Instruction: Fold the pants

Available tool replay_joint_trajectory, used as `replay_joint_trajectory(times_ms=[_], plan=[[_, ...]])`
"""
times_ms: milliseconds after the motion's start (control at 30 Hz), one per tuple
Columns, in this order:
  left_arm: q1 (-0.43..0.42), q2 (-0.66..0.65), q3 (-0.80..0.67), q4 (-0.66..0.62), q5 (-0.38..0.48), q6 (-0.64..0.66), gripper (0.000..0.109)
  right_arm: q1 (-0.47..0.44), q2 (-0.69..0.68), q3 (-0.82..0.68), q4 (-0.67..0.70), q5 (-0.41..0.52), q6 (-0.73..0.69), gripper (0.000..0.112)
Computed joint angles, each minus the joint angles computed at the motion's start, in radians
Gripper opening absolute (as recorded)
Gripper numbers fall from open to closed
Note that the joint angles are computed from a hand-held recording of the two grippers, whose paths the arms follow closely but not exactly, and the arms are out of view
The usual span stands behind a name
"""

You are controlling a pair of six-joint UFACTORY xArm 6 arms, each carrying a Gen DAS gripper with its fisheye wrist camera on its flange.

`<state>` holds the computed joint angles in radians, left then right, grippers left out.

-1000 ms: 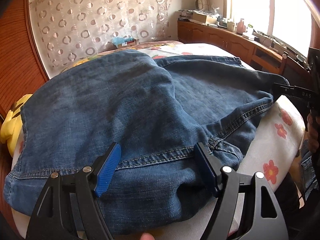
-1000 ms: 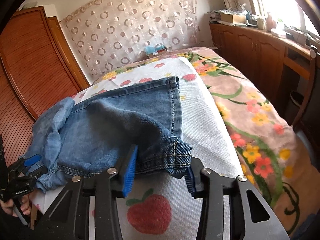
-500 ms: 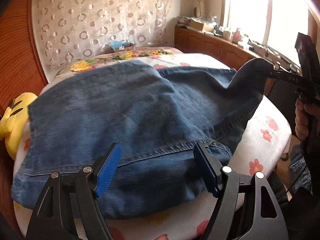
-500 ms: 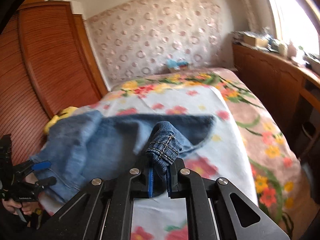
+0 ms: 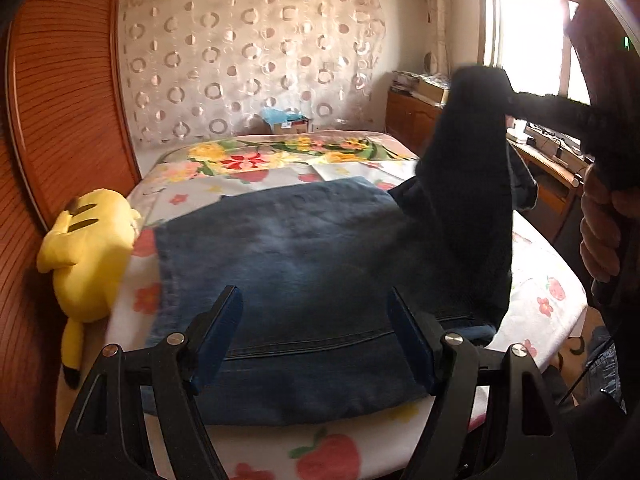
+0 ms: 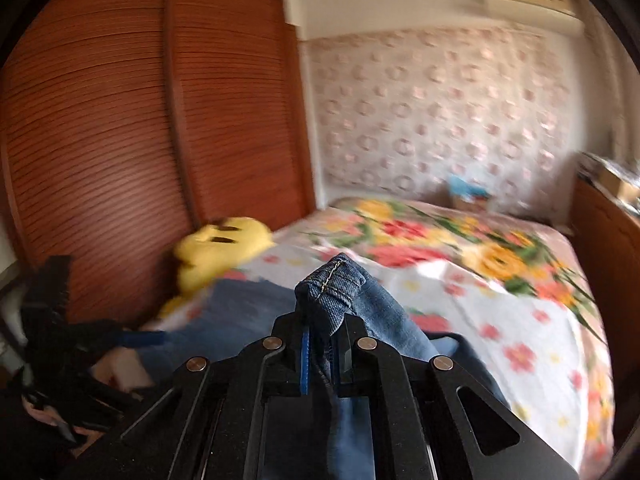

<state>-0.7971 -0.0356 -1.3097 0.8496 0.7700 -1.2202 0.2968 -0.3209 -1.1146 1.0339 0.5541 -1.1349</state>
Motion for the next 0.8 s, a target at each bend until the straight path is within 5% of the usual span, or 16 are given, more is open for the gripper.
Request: replay_joint_trajectory(times_ms=[133, 233, 433, 800], plan=[[0.003, -0.043, 0.04, 0.025, 0.012, -0.032, 0.076, 0.059, 0.06, -0.063, -0.027, 0.06, 0.014, 0.008], [0.013, -0.062, 0.064, 0.028, 0.002, -0.048, 0.076, 0.072, 0.133, -0.12, -0.145, 0.109, 0.121, 0.021], [0.024, -0.074, 0.088, 0.021, -0.003, -0.056, 0.076, 0.04, 0.217, -0.182, -0.14, 0.134, 0.098, 0.043], [0.043, -0.053, 0.096, -0.004, -0.022, -0.033, 0.074, 0.057, 0.148, -0.045, -0.236, -0.028, 0.207, 0.049]])
